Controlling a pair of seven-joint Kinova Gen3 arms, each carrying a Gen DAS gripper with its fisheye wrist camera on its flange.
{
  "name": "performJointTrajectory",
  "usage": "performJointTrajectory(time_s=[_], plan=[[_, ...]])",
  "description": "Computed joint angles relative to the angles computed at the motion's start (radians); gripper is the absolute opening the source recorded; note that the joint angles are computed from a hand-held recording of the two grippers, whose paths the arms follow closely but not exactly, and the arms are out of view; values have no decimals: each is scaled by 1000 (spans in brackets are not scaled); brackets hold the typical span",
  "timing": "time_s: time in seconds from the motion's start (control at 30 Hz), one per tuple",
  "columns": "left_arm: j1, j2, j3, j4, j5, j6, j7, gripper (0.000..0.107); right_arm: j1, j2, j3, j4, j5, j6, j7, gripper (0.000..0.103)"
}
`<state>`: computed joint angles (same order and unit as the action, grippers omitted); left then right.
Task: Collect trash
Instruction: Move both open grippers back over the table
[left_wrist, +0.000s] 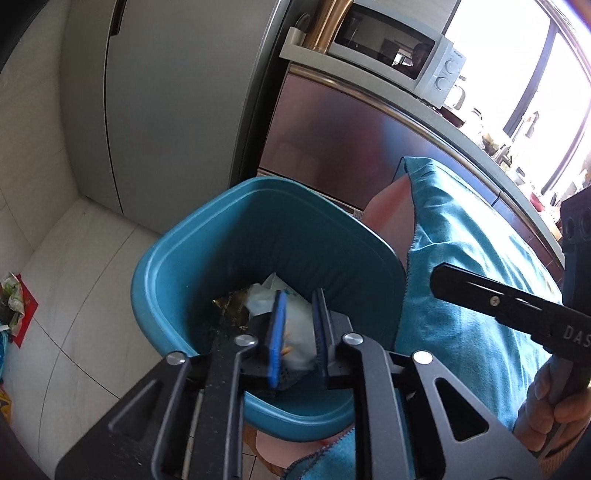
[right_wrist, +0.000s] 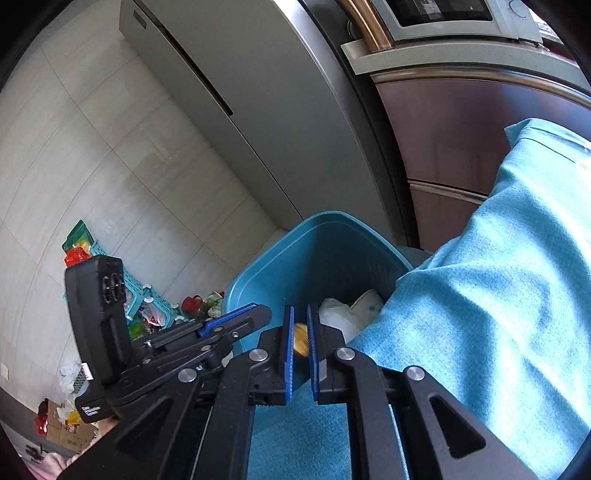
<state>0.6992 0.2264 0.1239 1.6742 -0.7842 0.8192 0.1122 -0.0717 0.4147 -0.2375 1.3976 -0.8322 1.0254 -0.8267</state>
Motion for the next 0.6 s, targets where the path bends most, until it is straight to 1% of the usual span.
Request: performJointTrajectory(time_s=[0.07,0.13,0.17,0.23,0.27,0.37,0.5,0.6], plan=[[-4,4,-1,1,5,-9,0,16,11,-4,-2,8,-9,4,13,8],[3,2,-3,6,-6,-14,7,16,20,-12,1,20,-16,5,26,12],[10,1,-1,2,-13,-5,7,16,26,-16,2,28,-20,8,33,12],[31,-3,1,-1,-49,9,25,19,41,-32,4,47,-33,11,62,13],[44,-6,4,-4,-71,18,38,23,48,-41,7,53,-39,14,77,14],[75,-13,21,-15,-136,38,54,28,85,-78,18,91,-80,25,147,22],[104,-8,47,-46,-193,37,35,34,143,-138,57,155,-145,57,251,23],[123,9,59,-82,-211,3,-3,36,188,-187,108,208,-184,83,313,25]])
